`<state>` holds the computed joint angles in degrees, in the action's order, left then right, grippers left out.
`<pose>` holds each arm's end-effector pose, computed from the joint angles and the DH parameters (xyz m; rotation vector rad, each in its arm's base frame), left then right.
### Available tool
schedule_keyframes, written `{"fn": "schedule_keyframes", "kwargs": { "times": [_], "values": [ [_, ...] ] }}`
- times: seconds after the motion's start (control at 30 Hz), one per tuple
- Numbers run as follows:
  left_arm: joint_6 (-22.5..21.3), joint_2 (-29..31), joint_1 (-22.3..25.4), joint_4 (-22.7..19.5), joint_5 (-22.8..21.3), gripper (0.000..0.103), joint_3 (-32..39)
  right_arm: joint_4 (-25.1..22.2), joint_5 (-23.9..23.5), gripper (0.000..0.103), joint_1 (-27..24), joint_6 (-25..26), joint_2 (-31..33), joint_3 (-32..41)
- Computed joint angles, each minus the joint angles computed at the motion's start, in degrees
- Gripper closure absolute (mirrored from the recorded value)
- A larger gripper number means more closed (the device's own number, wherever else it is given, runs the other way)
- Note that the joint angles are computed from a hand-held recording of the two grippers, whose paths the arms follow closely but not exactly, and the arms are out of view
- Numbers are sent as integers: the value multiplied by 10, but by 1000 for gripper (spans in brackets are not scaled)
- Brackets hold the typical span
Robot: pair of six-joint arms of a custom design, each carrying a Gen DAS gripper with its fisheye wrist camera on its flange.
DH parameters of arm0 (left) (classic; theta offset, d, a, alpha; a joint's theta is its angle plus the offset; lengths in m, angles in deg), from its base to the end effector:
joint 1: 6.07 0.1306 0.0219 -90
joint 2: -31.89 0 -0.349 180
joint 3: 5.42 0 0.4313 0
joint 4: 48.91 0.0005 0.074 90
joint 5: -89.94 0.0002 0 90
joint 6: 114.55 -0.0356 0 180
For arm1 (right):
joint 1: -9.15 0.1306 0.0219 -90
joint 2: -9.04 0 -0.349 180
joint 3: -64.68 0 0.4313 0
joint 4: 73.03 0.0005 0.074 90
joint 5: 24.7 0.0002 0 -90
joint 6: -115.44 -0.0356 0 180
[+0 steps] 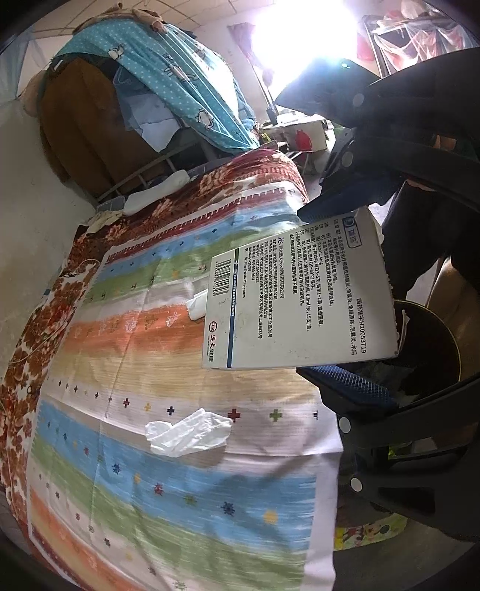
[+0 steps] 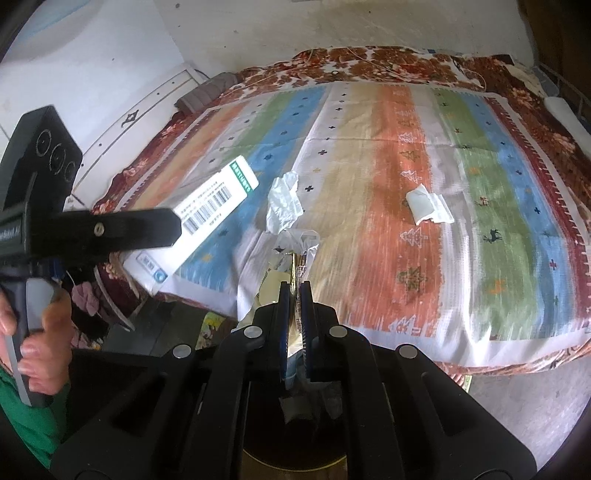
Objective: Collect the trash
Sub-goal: 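Carry the medicine box with the left tool to the bin while the right tool carries the wrapper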
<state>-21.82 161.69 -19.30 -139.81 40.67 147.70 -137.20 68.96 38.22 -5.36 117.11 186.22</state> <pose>0.6562 -0.1787 0.4760 0.4395 2.6381 -1.0539 0.5422 0.2982 0.4780 0.0660 2.4901 0.3749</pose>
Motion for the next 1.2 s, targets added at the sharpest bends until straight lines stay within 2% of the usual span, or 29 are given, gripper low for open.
{"fn": "schedule_keyframes", "kwargs": {
  "times": [0.4,0.5,0.77,1.0,1.2],
  "values": [
    [-5,-113,-7,67,-11,28,-177,16,65,98,43,-4,-59,-76],
    [-11,-139,-9,84,-16,27,-215,23,67,98,52,-12,-74,-100],
    [-25,-208,-14,135,-65,27,-315,31,89,98,69,-39,-102,-144],
    [-26,-233,-23,139,-81,27,-364,16,91,98,80,-64,-96,-158],
    [-20,-227,-28,121,-94,27,-370,-7,82,98,78,-87,-83,-159]
  ]
}}
